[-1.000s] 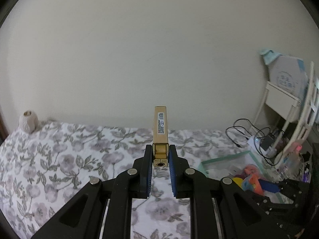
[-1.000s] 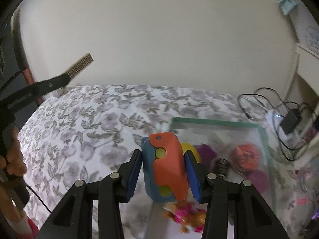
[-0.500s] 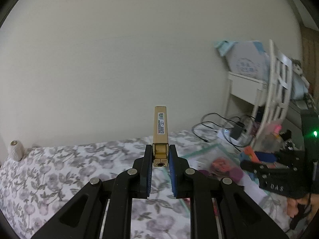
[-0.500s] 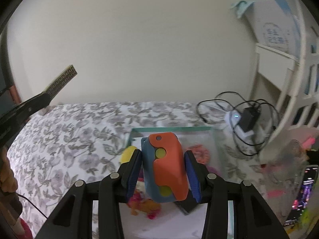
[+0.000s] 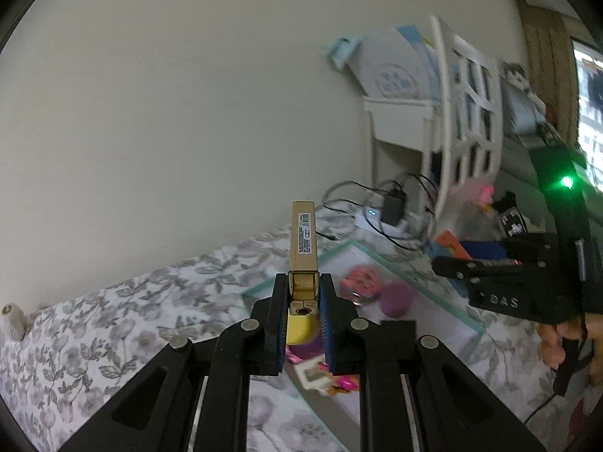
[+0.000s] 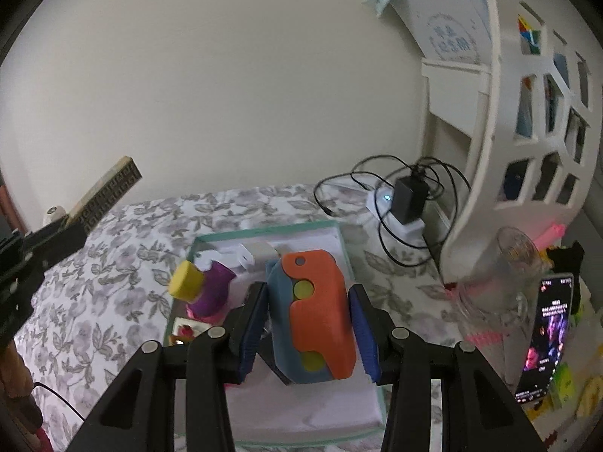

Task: Organize rigid objects
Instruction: 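Carry the orange-and-blue toy and gold bar into the teal box and open both grippers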

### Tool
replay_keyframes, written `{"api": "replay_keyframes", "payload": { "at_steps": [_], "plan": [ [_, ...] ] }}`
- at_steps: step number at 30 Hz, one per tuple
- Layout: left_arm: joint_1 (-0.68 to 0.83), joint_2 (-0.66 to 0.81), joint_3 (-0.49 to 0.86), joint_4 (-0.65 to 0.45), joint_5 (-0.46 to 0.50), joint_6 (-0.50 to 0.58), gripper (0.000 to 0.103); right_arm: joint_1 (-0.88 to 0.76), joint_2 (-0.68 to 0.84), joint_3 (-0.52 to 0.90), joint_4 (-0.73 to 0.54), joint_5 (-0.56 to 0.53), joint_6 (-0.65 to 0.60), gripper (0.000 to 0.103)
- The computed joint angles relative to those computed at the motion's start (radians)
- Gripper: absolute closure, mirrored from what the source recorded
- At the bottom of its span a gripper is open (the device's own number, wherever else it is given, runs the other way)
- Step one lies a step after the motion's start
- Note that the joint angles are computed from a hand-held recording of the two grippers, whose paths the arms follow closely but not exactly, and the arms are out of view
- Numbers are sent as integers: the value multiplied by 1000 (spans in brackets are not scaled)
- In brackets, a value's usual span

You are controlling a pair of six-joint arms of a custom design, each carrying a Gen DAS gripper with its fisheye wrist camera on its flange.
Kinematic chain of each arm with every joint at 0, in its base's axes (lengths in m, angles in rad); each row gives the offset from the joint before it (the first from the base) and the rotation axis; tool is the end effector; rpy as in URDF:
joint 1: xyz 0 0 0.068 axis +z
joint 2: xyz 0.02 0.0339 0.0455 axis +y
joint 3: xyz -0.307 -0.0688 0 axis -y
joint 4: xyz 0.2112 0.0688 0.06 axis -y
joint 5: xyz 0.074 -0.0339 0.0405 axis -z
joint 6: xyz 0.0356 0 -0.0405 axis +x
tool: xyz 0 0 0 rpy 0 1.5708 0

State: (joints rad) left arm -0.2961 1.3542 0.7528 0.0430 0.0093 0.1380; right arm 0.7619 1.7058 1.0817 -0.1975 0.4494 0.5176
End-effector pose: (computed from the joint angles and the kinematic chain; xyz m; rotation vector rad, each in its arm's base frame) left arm 0.2439 -0.0747 0.2852 0.4643 2.0797 -0.1032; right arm 0.2567 0.2235 0.2653 -0.0746 2.2926 0.1173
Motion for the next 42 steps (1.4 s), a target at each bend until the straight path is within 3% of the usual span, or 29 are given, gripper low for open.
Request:
{"api": "replay_keyframes", "payload": {
  "at_steps": [10, 27, 42],
  "plan": [
    [-145, 86, -16, -6, -51, 12, 87, -40, -19, -107, 46, -22, 26, 56],
    [-299, 255, -38, 36, -181, 6, 87, -72, 68, -170, 84, -100, 49, 56],
    [-307, 252, -34, 11, -145, 9, 87, -77, 112, -174, 97, -139, 47, 56]
  ]
}}
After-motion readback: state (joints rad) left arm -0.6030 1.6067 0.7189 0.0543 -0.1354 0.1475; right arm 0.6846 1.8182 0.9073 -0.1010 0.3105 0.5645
